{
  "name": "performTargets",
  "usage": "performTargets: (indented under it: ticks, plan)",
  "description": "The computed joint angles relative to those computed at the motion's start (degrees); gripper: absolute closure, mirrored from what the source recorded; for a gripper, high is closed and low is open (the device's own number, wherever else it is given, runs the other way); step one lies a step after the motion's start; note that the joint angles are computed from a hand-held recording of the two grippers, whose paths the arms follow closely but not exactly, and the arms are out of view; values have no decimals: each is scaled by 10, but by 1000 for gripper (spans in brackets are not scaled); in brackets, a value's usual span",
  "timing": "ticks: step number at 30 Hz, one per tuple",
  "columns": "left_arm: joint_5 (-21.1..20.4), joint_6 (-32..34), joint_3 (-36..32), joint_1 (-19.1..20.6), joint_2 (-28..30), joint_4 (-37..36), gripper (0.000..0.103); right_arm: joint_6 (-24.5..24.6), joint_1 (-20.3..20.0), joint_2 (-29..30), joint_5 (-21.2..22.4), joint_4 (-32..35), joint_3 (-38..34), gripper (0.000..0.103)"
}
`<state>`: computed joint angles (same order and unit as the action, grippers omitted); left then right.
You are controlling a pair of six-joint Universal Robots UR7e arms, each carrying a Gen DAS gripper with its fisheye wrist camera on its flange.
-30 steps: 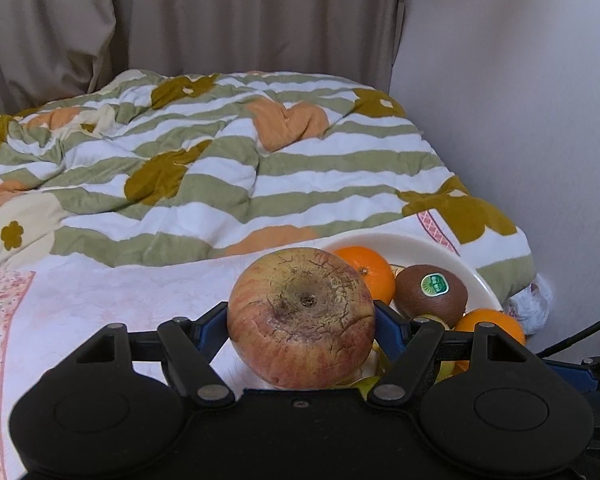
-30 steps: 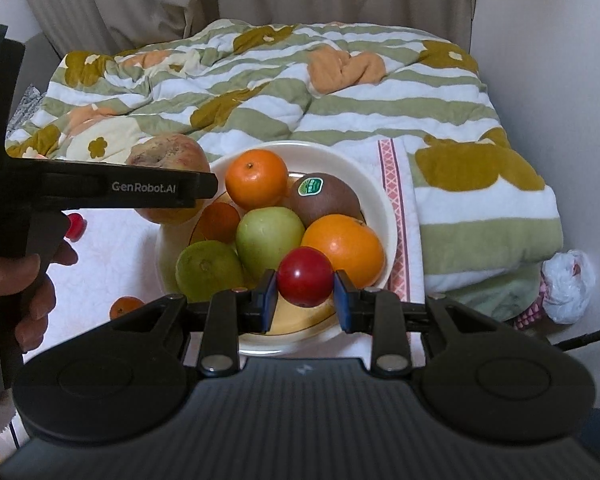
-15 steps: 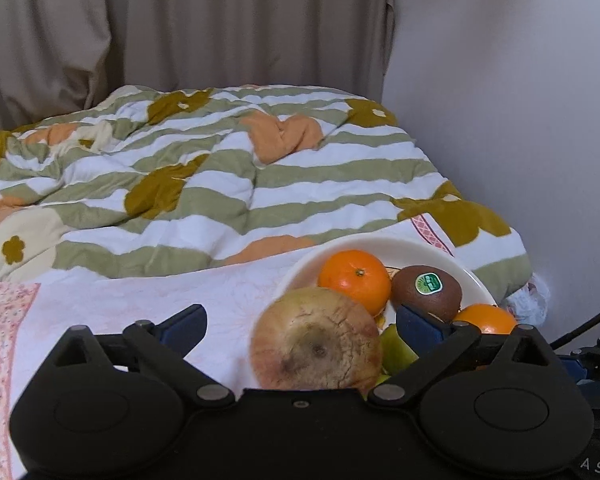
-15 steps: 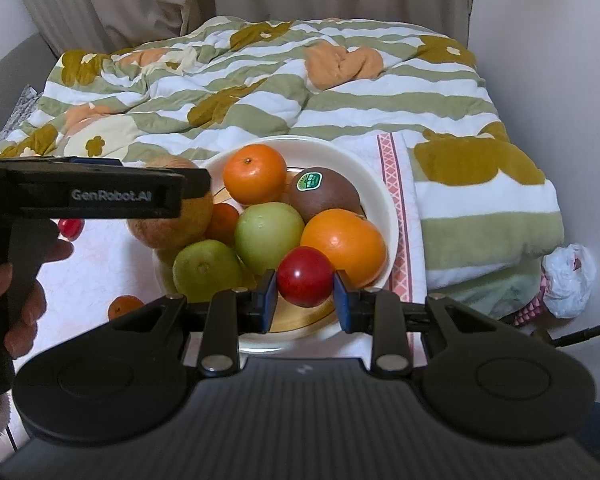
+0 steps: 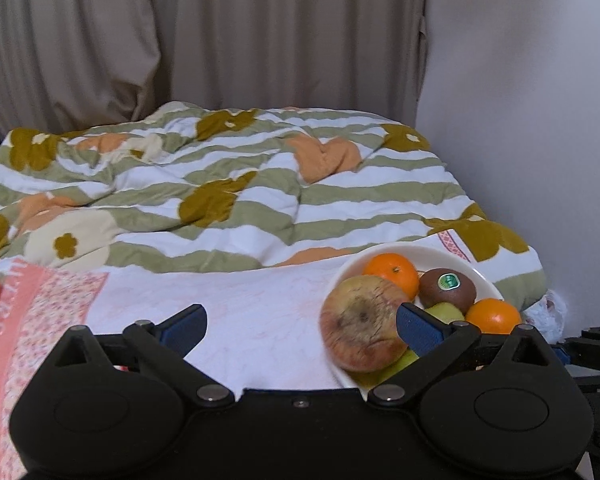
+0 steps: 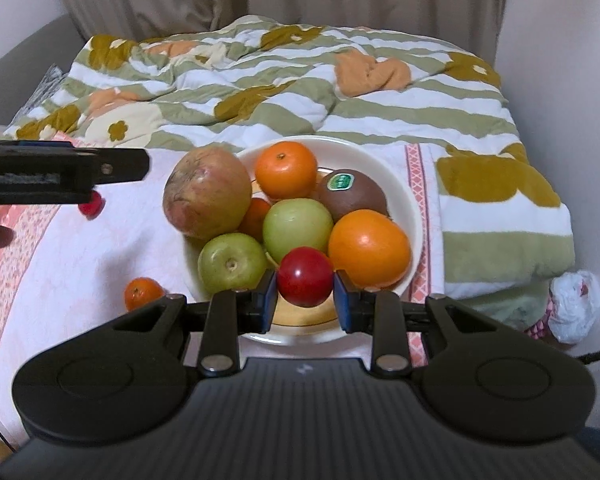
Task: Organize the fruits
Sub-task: 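Lower the apple and tomato into the bowl and open both tools, then withdraw both tools from the bowl toward the last loose fruits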
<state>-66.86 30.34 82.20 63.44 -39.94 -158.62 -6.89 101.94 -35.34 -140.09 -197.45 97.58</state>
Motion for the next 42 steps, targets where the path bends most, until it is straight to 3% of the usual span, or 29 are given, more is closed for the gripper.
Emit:
performTargets:
  ticks: [10,13,14,15,17,19,30,42]
  plan:
    - [28,-13,69,1,-50,-43,1,-44,-15,12,24,-18,1,57]
    - [36,-18,88,0,-64,-55,1,-69,-16,13,31,-28,5,49]
    - [38,-20,94,-1,-68,-58,1,-74,-16,14,29,-31,6,36]
    - [39,-22,98,-1,-72,-60,1,-78,-14,15,25,-34,6,17]
    - [43,-24,111,-2,-82,-68,1,-95,-7,22,13,-63,7,0]
    - [47,-26,123,-3,-91,-78,1,-114,1,25,11,-99,14,0]
    - [57,-39,204,-17,-160,-148,0,-156,46,29,-6,-139,28,0]
    - [102,-27,256,-16,-219,-228,0,-180,91,51,7,-152,0,0]
